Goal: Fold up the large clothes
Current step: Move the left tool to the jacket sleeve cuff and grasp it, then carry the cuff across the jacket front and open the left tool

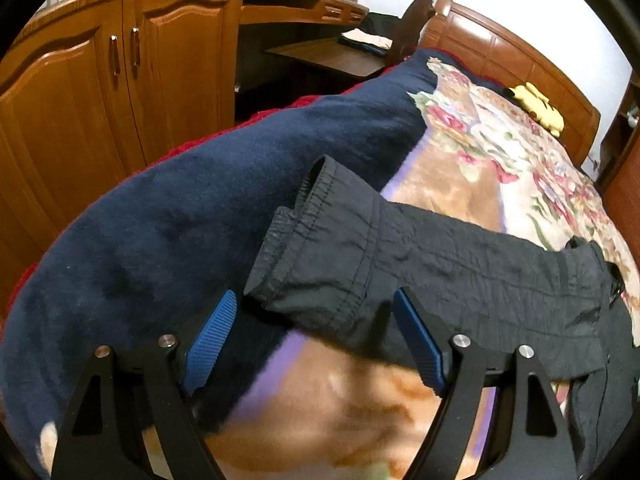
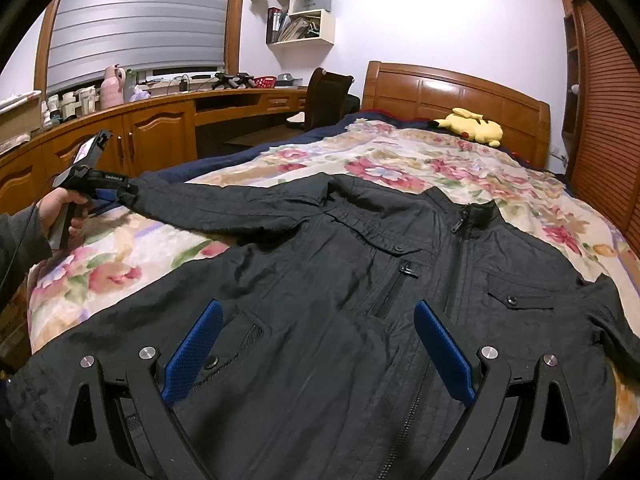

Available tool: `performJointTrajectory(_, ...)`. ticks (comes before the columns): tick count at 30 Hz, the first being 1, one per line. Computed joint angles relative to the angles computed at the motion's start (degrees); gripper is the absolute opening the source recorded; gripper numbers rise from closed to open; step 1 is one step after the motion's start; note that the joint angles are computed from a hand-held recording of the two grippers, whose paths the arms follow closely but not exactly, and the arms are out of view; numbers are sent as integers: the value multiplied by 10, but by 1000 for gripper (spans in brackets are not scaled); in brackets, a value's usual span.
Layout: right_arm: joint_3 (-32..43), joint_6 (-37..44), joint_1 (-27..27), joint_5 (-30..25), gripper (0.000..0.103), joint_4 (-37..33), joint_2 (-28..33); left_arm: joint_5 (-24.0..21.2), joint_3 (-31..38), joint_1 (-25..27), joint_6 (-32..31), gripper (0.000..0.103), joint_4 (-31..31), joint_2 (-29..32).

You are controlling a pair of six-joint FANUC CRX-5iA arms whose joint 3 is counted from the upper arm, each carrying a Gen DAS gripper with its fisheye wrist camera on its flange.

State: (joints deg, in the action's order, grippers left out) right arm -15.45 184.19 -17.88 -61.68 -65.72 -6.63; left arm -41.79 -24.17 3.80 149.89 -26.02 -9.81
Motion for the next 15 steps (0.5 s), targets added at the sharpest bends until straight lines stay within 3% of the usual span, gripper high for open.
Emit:
performJointTrajectory(6, 6, -6, -4, -12, 97, 4, 3, 17, -8, 16, 8, 55, 5, 4)
performJointTrajectory(8, 8, -8, -3, -14, 97, 6, 4, 2, 1, 9, 19, 44, -10, 10)
performJointTrajectory(10, 8, -9, -4, -16, 97, 6, 4, 7, 1, 13, 7, 19, -2, 11)
performJointTrajectory(15, 10, -12, -8, -21, 97, 8, 3, -4, 17, -9, 3, 8, -11, 4)
